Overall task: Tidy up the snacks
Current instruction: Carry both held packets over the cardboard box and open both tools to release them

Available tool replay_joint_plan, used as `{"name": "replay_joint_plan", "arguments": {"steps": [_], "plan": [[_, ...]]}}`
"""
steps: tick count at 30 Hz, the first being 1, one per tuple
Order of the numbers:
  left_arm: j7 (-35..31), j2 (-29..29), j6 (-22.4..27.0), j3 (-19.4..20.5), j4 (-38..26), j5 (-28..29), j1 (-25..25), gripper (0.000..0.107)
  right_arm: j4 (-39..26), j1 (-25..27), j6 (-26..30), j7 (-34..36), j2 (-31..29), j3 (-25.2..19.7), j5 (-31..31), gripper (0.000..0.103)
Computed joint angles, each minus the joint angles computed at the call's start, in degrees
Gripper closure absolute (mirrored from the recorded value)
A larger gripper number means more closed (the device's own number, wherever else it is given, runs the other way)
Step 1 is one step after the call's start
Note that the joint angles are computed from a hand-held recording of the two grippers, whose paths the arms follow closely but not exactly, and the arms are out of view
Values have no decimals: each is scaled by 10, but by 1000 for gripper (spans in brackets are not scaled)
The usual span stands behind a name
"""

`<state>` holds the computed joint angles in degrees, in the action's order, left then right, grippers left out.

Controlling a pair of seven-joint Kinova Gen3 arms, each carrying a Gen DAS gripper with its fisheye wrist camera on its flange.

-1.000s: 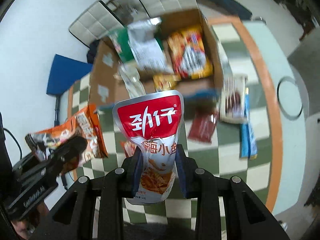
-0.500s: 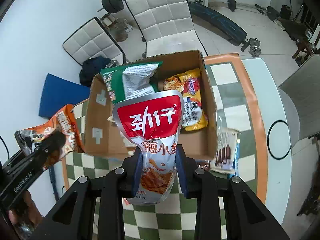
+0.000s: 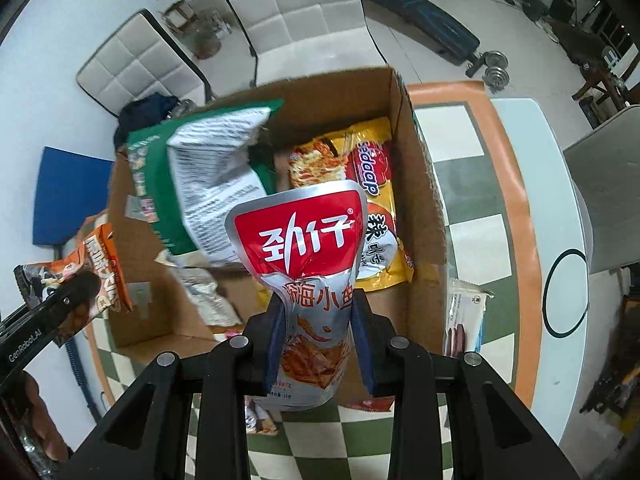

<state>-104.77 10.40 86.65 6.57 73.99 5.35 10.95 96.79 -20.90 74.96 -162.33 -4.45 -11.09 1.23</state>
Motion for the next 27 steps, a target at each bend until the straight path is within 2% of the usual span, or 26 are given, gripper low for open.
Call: {"name": "replay_joint_plan", "arguments": {"steps": [11,23,26,27], "plan": [[9,22,-25,-1,53,-41,13,77,39,6,-25,43,42,19,-30,69],[18,43,-28,0,62,-53,20,75,51,11,-28,67,62,29,-48,67],[37,58,-7,-4,47,-44,18,70,49,14,-27,78,68,32,-60,60],[39,62,1,-5,41,-36,14,64,47,17,-25,87,71,35,-70,51]]}}
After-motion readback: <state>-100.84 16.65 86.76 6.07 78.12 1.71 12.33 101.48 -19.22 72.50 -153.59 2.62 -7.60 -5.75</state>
